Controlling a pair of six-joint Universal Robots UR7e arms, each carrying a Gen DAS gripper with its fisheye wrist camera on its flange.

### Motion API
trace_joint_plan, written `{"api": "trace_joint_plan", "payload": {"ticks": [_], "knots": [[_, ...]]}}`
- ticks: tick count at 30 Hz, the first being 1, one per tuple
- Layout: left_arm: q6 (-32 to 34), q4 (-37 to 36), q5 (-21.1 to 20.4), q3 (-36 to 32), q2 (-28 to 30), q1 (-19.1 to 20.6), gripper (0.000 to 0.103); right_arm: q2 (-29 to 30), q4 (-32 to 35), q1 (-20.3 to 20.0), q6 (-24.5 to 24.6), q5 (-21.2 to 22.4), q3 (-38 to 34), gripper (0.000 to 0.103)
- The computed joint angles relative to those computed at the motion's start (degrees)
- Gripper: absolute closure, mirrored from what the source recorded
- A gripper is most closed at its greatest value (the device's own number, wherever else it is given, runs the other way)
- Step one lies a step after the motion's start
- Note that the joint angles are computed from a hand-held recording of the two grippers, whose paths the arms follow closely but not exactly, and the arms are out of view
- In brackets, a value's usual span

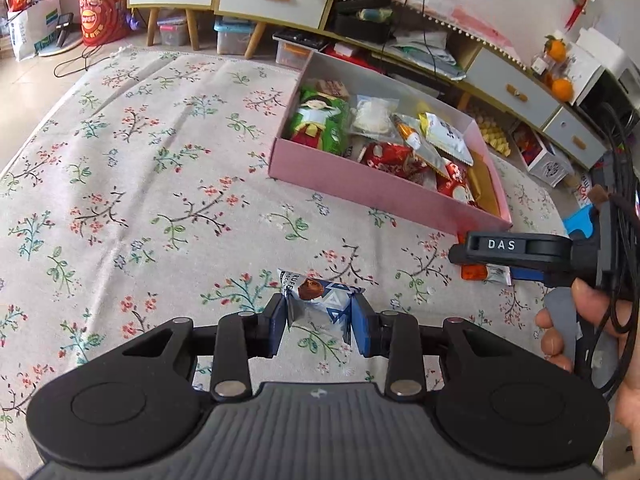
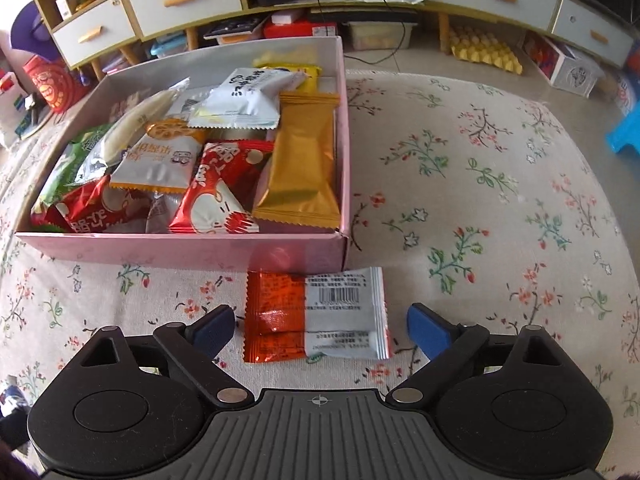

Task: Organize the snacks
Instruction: 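Grasp the silver chocolate wrapper with the left gripper while the right grasps the orange-and-white pack, then place both held snacks into the pink box and open both grippers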

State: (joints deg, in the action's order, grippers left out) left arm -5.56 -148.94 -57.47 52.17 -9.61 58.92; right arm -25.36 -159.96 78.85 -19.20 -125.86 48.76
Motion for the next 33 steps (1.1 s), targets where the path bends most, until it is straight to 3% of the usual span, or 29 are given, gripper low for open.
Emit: {"api": "trace_joint_plan", "payload": {"ticks": [1, 2, 3, 5, 8, 21, 33], "knots": [[-0.1, 0.1, -0.1, -0.1, -0.1, 0.1, 0.071, 0.0, -0.3, 0.1, -0.4, 0.1, 0.0, 0.017], [-0.3, 0.3, -0.2, -0.1, -0.1, 0.1, 0.071, 0.1, -0.8, 0.2, -1.4, 0.0, 0.0, 0.029], [-0.4, 0.4, -0.3, -0.1, -0.2, 0.2, 0.071, 0.2, -1.3, 0.4, -2.4, -0.2, 0.1, 0.035], [-0.3, 0.3, -0.4, 0.1, -0.3, 0.1, 0.071, -0.2, -0.5, 0.5, -2.0, 0.3, 0.5, 0.043], [0.1, -0.1, -0.4, 0.4, -0.5, 0.1, 0.071, -0.7, 1.1, 0.8, -1.2, 0.7, 1.0, 0.046], [0.1, -0.5, -0.2, 0.5, -0.6, 0.1, 0.071, -4.1, 5.9, 1.5, 4.0, 2.8, 5.2, 0.048], [0.1, -0.8, -0.3, 0.6, -0.8, 0.1, 0.071, -8.2, 5.3, 2.9, 3.6, 8.8, 11.8, 0.048]]}}
